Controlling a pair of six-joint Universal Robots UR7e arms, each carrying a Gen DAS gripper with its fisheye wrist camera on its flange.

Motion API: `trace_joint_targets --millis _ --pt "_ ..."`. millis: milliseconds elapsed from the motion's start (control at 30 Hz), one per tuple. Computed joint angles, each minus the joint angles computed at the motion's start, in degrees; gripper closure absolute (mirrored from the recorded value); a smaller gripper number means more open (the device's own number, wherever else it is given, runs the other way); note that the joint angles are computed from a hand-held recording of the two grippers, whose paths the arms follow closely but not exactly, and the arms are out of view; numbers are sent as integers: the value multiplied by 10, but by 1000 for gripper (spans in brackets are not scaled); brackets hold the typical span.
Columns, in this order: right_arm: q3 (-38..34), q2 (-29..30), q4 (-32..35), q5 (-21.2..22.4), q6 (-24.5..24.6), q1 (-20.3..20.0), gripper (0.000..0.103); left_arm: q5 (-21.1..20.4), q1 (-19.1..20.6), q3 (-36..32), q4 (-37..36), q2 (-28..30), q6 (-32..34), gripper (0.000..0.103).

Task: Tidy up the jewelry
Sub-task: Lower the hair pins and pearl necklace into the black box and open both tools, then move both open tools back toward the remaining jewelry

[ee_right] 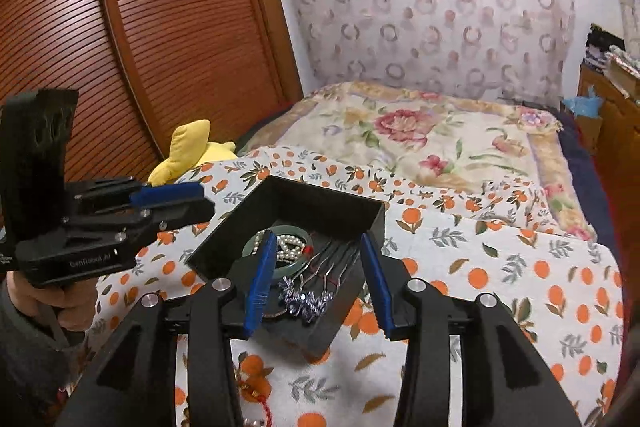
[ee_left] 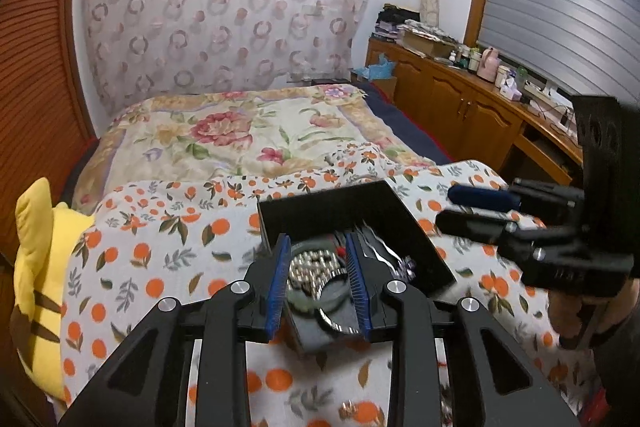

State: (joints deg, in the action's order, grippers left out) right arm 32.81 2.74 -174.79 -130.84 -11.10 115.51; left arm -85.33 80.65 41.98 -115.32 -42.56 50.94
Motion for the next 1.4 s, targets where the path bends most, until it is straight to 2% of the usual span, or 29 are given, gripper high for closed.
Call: trace_joint_targets --millis 233,467,533,700,933,1067,1400 --pt "99 -34 -72 -20 1 20 57 3 11 82 -25 -55 12 73" --pt "175 -55 -118 -45 15 39 57 8 27 135 -37 -90 19 72" --pt "194 -59 -124 -51 20 43 57 8 31 158 -45 -103 22 66" --pt "227 -60 -130 -67 33 54 57 9 40 221 -60 -140 34 64" --pt "273 -58 -144 -91 64 65 57 12 47 273 -57 -164 25 64" --pt "296 -58 -152 -92 94 68 57 20 43 290 -63 -170 21 64" --pt "319 -54 -156 -105 112 71 57 51 27 323 -109 -173 25 64"
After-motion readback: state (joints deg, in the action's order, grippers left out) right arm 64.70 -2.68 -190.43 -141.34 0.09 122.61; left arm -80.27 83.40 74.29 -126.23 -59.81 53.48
